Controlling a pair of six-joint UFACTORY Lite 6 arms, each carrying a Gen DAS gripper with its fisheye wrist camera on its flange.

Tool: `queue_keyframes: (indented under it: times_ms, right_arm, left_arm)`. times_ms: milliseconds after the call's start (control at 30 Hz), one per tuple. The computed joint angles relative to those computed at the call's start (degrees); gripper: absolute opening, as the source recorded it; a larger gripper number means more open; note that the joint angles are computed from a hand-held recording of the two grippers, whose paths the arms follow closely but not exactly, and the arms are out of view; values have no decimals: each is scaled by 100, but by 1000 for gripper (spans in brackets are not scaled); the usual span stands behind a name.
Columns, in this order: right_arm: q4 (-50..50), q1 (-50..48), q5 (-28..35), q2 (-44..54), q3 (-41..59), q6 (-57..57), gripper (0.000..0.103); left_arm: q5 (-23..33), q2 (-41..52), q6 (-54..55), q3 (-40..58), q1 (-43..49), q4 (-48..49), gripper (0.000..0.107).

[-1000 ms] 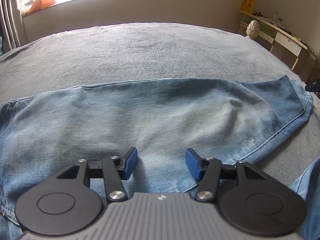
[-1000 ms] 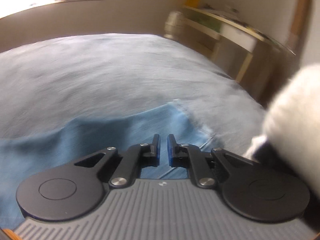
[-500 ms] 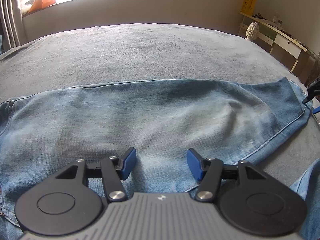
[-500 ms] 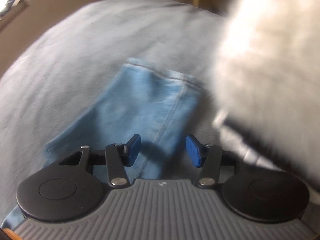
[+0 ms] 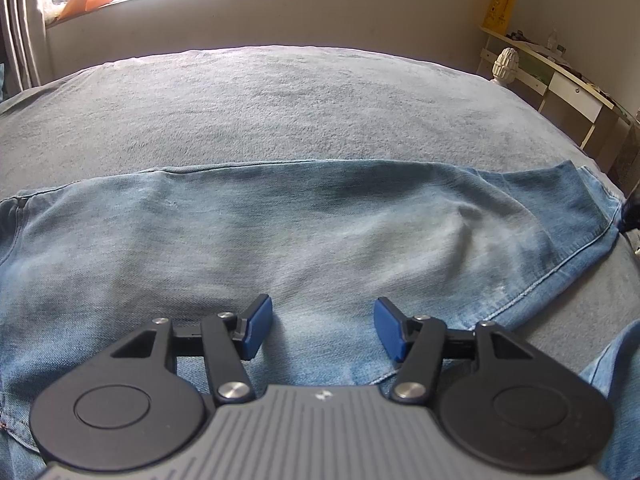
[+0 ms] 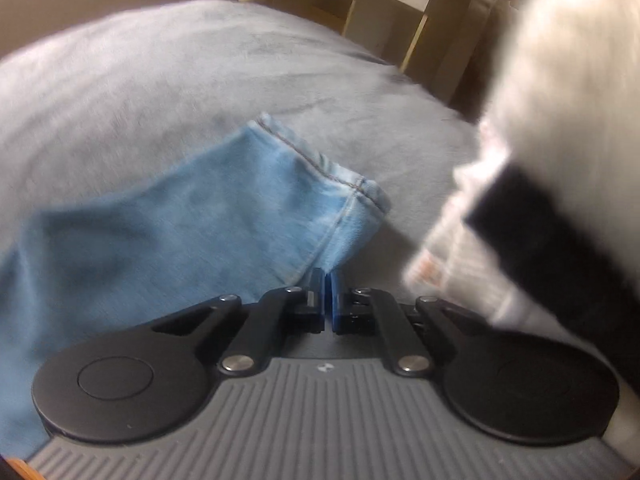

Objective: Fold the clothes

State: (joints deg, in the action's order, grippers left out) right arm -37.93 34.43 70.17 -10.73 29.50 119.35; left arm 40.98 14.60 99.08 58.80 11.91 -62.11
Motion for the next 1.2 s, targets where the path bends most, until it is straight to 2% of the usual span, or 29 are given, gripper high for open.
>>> queue_keyframes:
  times_ms: [100, 200, 300, 367, 533, 633, 700, 800, 867, 967, 1000, 1100, 1200]
  right_arm:
    - [43, 276, 115, 310, 106, 61, 0]
    - [19, 1295, 653, 387, 437, 385, 1]
    - [-471, 2334, 1218, 609, 969, 478, 2]
    - [-1037, 2566, 1146, 608, 1139, 296, 3]
    - [-1637, 1362, -415, 207, 668, -85, 2]
    - [-1494, 269, -1306, 55, 75, -271, 1]
    - [-1484, -111, -1213, 177, -218, -333, 0]
    - [-1480, -425, -799, 548, -34, -602, 1]
    - [-1548, -188, -676, 152, -96, -379, 4]
    - [-1916, 732, -520, -368, 39, 34, 4]
    - [-2045, 950, -729, -464, 173, -67, 5]
    - [-2313, 1107, -2292, -573, 621, -851, 5]
    - [-2122, 1025, -3727, 82, 1385, -1889, 5]
  left_arm:
    - [20, 7, 44, -2, 22, -18, 58]
    - [8, -13, 73, -32, 21, -43, 58]
    - [-46, -51, 73, -81, -15, -71, 58]
    - [-62, -72, 116, -112, -15, -104, 58]
    - [-135, -139, 212, -203, -21, -179, 58]
    - [-178, -177, 264, -249, -29, -203, 58]
    - [-213, -205, 294, -282, -43, -224, 58]
    - [-293, -252, 389, -345, -70, -272, 58]
    - [-290, -261, 389, -347, -63, -269, 58]
    - [-291, -259, 374, -349, -53, -267, 58]
    - [-317, -277, 359, -363, -66, -261, 58]
    - [-414, -345, 362, -450, -107, -323, 58]
    - [-519, -464, 560, -624, -123, -500, 58]
